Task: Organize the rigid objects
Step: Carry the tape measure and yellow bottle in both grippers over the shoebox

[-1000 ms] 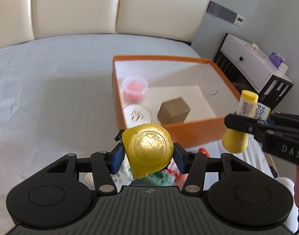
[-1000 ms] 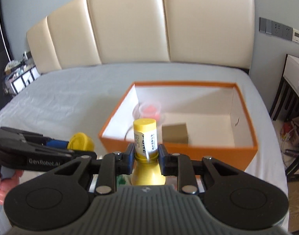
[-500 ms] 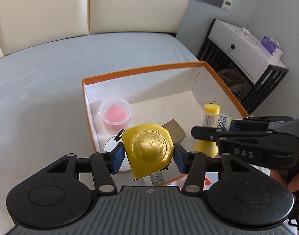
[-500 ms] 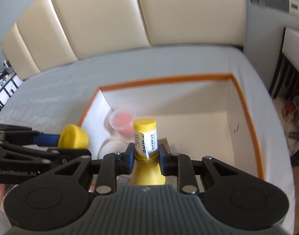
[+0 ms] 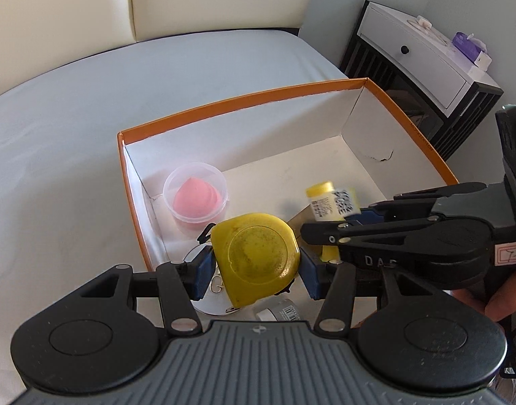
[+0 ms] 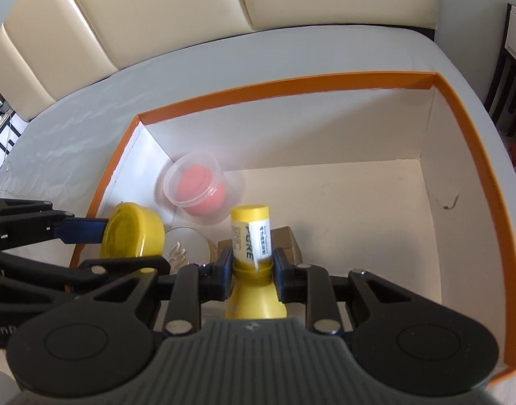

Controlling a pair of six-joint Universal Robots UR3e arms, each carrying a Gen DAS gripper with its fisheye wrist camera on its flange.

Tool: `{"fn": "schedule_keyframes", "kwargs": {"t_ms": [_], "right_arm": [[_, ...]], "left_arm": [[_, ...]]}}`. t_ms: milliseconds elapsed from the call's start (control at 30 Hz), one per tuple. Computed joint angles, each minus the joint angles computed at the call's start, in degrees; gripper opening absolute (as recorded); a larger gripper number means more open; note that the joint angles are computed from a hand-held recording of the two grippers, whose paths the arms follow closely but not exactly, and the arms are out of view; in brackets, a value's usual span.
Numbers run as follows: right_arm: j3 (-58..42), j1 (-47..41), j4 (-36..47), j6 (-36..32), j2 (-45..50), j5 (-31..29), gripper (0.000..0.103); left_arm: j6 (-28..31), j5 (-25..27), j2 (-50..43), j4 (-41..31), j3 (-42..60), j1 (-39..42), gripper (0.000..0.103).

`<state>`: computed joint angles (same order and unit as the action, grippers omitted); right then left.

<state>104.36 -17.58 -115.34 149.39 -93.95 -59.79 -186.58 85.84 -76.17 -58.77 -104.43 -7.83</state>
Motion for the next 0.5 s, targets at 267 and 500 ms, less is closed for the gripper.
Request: {"fn": "schedule_keyframes", "kwargs": {"t_ms": [267,500], "right_arm": [[-2.5,-0.7,2.5,-0.2,0.6,0.8,0.024],[-8.0,-3.2,16.8,-7.8,-0.4,-0.2,0.024]], "left_arm": [[2.4,-1.0,-0.9,-1.8,0.9,0.8,0.06],[3.3,-0.8,-3.8,-6.0,4.1,-0.9,0.06]]}}
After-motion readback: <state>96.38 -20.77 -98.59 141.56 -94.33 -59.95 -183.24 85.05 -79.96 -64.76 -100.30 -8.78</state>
